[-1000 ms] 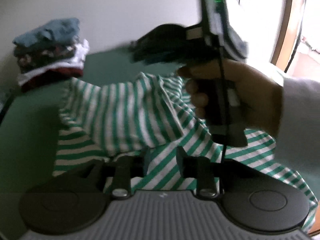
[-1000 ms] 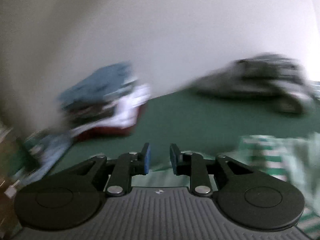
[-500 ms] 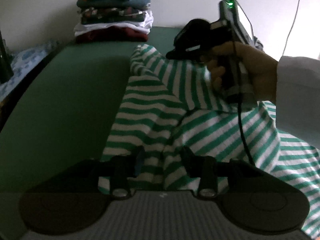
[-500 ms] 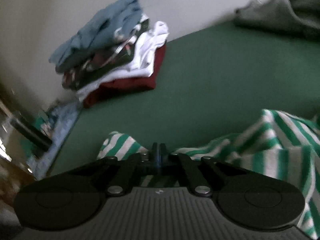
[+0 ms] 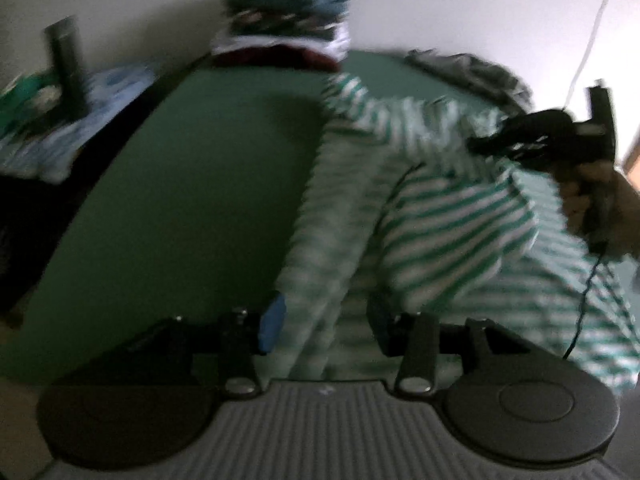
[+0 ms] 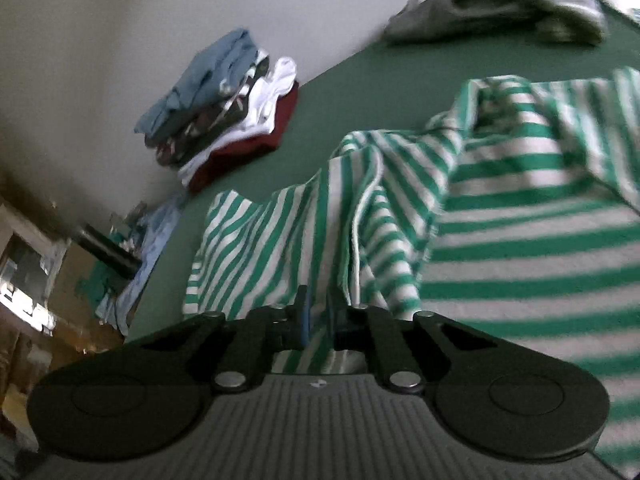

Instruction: Fold clothes

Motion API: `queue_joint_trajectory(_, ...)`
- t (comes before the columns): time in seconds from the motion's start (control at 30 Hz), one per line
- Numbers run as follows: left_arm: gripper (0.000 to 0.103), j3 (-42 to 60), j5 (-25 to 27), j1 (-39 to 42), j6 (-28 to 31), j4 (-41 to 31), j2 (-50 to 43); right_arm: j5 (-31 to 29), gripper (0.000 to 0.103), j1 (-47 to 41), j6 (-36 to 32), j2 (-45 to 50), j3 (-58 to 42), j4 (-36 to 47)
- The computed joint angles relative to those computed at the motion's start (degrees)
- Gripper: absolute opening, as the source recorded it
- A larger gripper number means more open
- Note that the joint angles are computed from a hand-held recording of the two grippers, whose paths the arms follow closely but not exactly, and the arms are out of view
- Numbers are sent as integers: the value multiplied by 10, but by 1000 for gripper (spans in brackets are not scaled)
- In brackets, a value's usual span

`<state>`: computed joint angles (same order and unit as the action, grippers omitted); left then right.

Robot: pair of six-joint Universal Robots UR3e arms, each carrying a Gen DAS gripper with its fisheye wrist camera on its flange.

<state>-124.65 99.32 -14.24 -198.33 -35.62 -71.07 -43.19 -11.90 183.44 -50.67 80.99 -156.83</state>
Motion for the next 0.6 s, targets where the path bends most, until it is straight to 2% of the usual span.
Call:
queue_joint_trajectory(0.03,49,-4,26,-21,-27,-30,19,-2,15,1,-9,-20,25,-12)
queue_joint_trajectory(0.1,49,-3,77,-68,-78,-83,39,13,16,6,-45,-50,60,-18)
queue_joint_trajectory(0.17,52,3,124,-119,-129,-144,52,59,16,10,-79,-64,70,24)
queue_joint_trajectory(0.23,55,2,153,-156,-178,-184,58,98,16,19,-132,-74,79,78)
queue_joint_trajectory(0.3,57,-8,170,-174,-214,-201,62,102,16,43,-180,-76,77,118)
queue_joint_trajectory(0.37,67,-30,173,-175,-240,-199,77,82,16,73,-191,-61,58,128)
queue_joint_trajectory(0.43,67,-54,168,-172,-251,-202,95,70,17,87,-198,-63,51,158)
queue_joint_trajectory(0.5,67,-74,173,-177,-255,-200,105,61,18,95,-193,-65,60,150)
queue_joint_trajectory(0.6,66,-109,159,-161,-217,-165,120,50,18,99,-182,-70,63,138)
